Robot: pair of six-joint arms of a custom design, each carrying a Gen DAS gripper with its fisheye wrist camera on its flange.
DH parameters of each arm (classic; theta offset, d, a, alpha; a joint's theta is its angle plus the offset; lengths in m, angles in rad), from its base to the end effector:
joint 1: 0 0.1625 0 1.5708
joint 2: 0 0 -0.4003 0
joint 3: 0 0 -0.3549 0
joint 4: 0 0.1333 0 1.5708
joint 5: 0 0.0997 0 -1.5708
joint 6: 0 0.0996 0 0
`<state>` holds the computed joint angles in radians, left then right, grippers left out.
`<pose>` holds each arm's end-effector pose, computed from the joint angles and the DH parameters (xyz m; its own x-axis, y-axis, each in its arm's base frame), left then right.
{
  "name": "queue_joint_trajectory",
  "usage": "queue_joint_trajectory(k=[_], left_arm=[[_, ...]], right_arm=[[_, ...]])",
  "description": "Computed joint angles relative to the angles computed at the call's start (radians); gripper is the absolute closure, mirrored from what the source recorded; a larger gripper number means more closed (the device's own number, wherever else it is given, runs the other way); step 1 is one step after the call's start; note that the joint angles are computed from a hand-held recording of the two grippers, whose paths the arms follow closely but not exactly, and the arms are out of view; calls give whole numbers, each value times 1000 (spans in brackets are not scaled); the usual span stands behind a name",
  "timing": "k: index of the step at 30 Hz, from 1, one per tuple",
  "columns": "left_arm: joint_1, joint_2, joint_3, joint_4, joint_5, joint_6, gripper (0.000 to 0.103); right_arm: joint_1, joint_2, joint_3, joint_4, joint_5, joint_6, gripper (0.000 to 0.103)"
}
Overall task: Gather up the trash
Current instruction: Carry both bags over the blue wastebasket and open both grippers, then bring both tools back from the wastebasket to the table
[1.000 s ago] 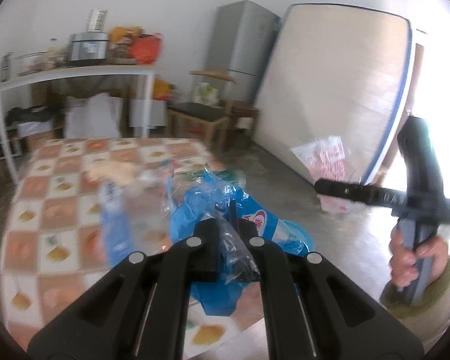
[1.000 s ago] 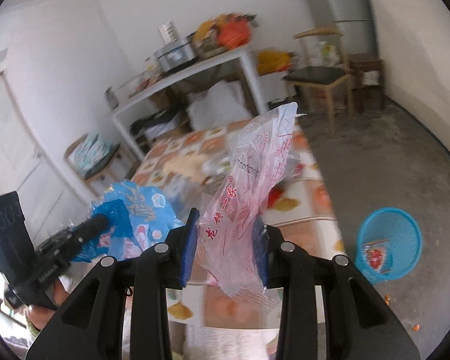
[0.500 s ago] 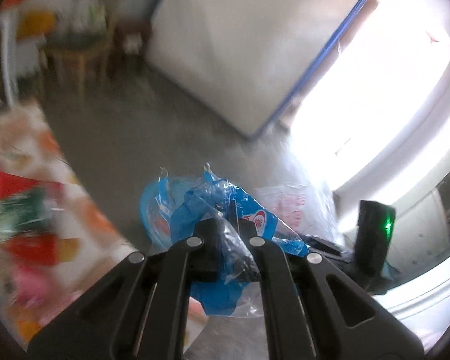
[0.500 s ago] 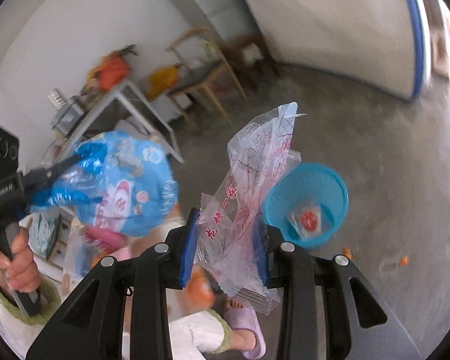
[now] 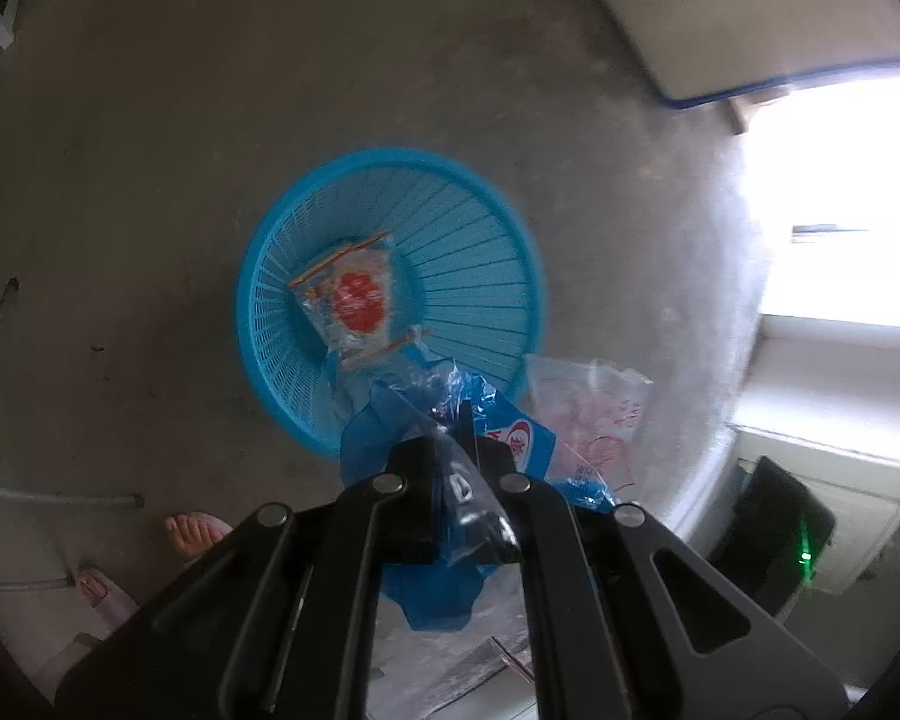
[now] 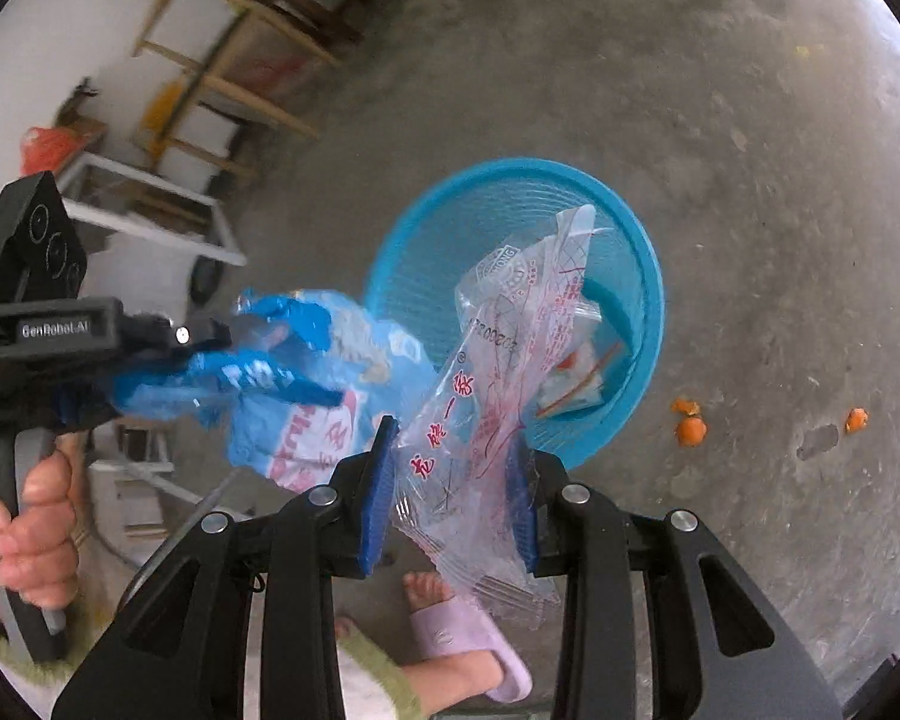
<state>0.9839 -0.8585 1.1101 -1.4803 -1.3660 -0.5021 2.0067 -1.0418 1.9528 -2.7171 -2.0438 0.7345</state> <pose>-0.2413 -0.6401 0.2518 -0.9326 0.1476 -0.3294 0.0831 0.9759 0.2019 0.3065 -0.4498 0.1647 -0.9074 0.3833 0.1725 0.2662 0.8416 -0.4699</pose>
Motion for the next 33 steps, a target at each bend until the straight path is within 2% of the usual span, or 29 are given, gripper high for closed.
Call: queue_joint_trajectory(k=[2,4,5,6,7,11,13,18,23,28,29,33], left_arm=[[17,44,-25,8,29,2,100],[21,52,-18,0,52,3,94],[27,65,-27,-1,59,1,82],[30,65,-24,-4,61,-4,65],[31,68,-23,-12,61,-11,60],[27,53,3,-70,31,9,49],[20,42,14,-96,25,14,48],[-5,1,16,-147,-18,21,45],[-68,-55,-21,-145,-32,57,41],[-179,-214,-77,-78,-24,132,34],[-200,-246,-78,-72,-15,146,30],[-336,-456,-76,-18,146,182,18]], right_arm=[[-46,37,-27,6,18,-45,65],[-75,59,-48,18,13,-79,61],[-92,80,-64,21,12,-105,57],[-100,95,-81,37,4,-115,56],[-106,92,-78,42,-3,-122,51],[-127,100,-62,-17,-16,-159,41],[-129,96,-51,-54,-18,-180,40],[-107,35,15,-131,-45,-172,40],[-50,-34,64,-176,-98,-147,40],[83,-109,82,-167,-181,-148,39],[114,-122,85,-168,-193,-151,36],[265,-162,84,-170,-252,-169,24]])
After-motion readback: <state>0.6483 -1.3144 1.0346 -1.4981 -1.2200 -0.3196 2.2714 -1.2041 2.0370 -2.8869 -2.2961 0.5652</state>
